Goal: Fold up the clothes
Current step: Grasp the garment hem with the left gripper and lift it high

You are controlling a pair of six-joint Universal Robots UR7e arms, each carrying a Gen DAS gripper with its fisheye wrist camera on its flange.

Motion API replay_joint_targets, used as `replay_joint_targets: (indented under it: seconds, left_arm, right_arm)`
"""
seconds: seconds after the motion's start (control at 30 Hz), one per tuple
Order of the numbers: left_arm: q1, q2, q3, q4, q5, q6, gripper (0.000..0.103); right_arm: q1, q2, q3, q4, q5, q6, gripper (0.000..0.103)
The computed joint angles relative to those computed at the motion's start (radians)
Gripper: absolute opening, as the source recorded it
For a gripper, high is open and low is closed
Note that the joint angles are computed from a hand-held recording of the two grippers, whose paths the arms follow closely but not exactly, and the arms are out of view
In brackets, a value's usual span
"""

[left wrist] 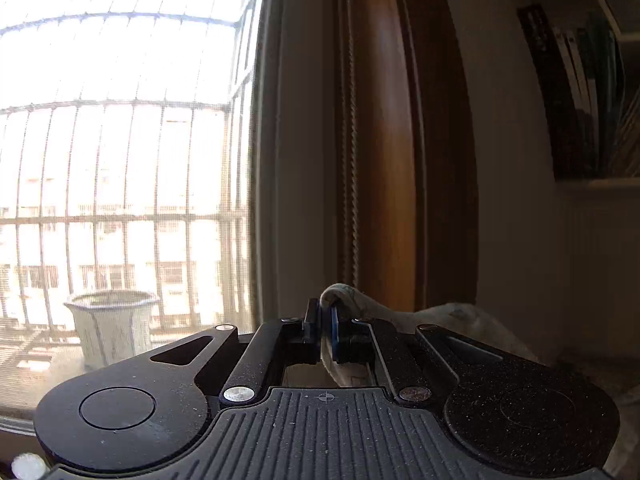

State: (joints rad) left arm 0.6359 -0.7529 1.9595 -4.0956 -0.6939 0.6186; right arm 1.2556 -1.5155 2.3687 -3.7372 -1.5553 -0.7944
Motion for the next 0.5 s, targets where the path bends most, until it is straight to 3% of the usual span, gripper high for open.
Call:
replay_joint_targets:
  seconds: [0.07, 0.13, 0.2, 0.23, 0.37, 0.43, 0.5]
  left_arm:
    - [0.008, 0.016, -0.001, 0.074, 0.007, -0.044, 0.008]
    - [0.014, 0.036, -0.005, 0.168, 0.033, -0.077, 0.012]
    - [0.02, 0.047, 0.002, 0.243, 0.034, -0.1, 0.016]
    - [0.021, 0.054, 0.006, 0.249, 0.033, -0.1, 0.02]
    - [0.015, 0.06, 0.021, 0.257, 0.041, -0.116, 0.049]
    - [0.012, 0.034, 0.04, 0.343, 0.036, -0.153, 0.057]
    - [0.006, 0.009, 0.062, 0.417, 0.029, -0.169, 0.059]
  right_arm:
    - [0.023, 0.045, -0.007, -0.013, -0.079, -0.021, 0.007]
    - [0.05, 0.098, -0.024, -0.032, -0.168, -0.03, 0.029]
    - [0.058, 0.14, -0.022, -0.096, -0.196, -0.066, 0.041]
    - [0.065, 0.159, -0.022, -0.127, -0.208, -0.075, 0.042]
    - [0.078, 0.19, 0.01, -0.214, -0.187, -0.081, 0.043]
    - [0.087, 0.191, 0.033, -0.22, -0.159, -0.08, 0.049]
    - [0.087, 0.176, 0.055, -0.155, -0.111, -0.07, 0.049]
